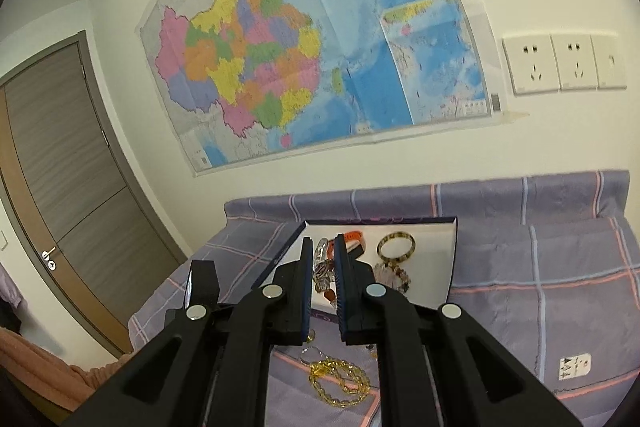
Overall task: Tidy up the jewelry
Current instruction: 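Place the green ring in the box with left tool while right lowers the necklace in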
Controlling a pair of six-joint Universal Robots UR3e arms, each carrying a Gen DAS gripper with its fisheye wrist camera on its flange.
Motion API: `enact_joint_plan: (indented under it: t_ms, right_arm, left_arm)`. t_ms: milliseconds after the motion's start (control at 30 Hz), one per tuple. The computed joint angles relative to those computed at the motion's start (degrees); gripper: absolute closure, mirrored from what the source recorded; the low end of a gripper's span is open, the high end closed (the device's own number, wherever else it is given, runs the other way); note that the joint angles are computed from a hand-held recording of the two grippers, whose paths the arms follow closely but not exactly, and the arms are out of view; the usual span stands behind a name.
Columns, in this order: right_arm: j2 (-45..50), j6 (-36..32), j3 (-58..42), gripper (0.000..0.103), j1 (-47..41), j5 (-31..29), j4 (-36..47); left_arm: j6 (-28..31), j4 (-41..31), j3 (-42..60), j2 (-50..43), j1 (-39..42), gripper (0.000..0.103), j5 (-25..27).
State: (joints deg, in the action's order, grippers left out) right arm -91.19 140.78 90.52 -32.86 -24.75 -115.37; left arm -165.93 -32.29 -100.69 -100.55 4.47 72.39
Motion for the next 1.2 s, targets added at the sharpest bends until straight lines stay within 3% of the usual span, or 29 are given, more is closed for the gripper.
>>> enact_joint_plan:
  t_ms: [567,1100,1200]
  right_arm:
    - [4.87,7.48,-7.99,0.094,3.08,1.0,-7.79]
    - [19.95,20.62,-26.48,0.094,11.84,-5.04,-16.56]
    - [23.43,21.41,-30.72,0.094,13.11,-6.26,-14.96]
  left_arm:
    - [-1.65,-0.37,0.36,7.72,2.6,0.08,-3.31]
    - [-2.81,-1.4,12.19,0.54,2.7,0.08,-0.75]
    - [-2.97,-1.35,13.11,-0.85,2.51,0.08,-0.45]
